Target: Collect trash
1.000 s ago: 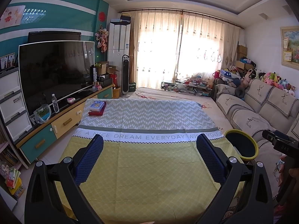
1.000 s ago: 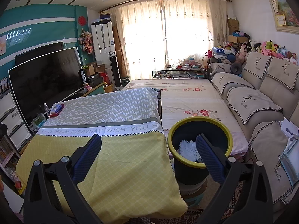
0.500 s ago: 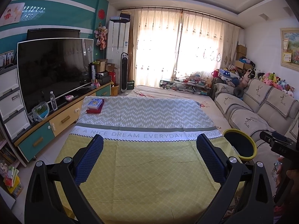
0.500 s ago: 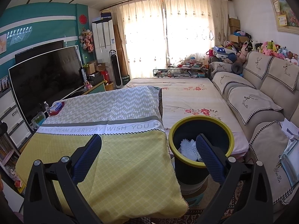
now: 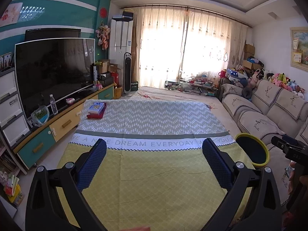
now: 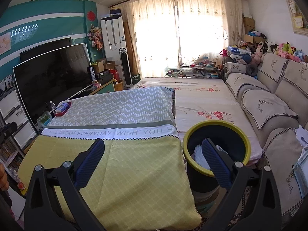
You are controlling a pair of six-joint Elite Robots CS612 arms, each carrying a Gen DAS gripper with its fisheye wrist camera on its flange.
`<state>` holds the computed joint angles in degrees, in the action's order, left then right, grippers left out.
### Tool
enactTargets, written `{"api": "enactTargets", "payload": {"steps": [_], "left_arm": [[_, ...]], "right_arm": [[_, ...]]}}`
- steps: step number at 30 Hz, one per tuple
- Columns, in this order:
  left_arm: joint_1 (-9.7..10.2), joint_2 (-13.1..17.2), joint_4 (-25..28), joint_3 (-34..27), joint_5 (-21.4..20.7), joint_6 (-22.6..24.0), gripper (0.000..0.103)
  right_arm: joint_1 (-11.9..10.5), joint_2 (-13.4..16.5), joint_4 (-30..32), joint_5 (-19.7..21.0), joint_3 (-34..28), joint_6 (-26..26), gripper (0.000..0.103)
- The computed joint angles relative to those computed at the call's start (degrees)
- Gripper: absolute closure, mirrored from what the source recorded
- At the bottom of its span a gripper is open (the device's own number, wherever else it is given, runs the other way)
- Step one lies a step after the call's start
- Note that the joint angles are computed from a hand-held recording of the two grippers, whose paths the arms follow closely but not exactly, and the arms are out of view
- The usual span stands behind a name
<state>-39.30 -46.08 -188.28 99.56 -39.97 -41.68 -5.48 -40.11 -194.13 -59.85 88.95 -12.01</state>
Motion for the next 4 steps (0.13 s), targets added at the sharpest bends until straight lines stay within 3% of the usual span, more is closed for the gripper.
{"api": "enactTargets", "payload": {"steps": [4], "left_arm": [[4.28,2.2,7.6,-4.6,-0.1,-1.8,0.005]], "right_arm": [[2.0,2.9,6.4,2.3,-7.4,1.1,0.007]]}}
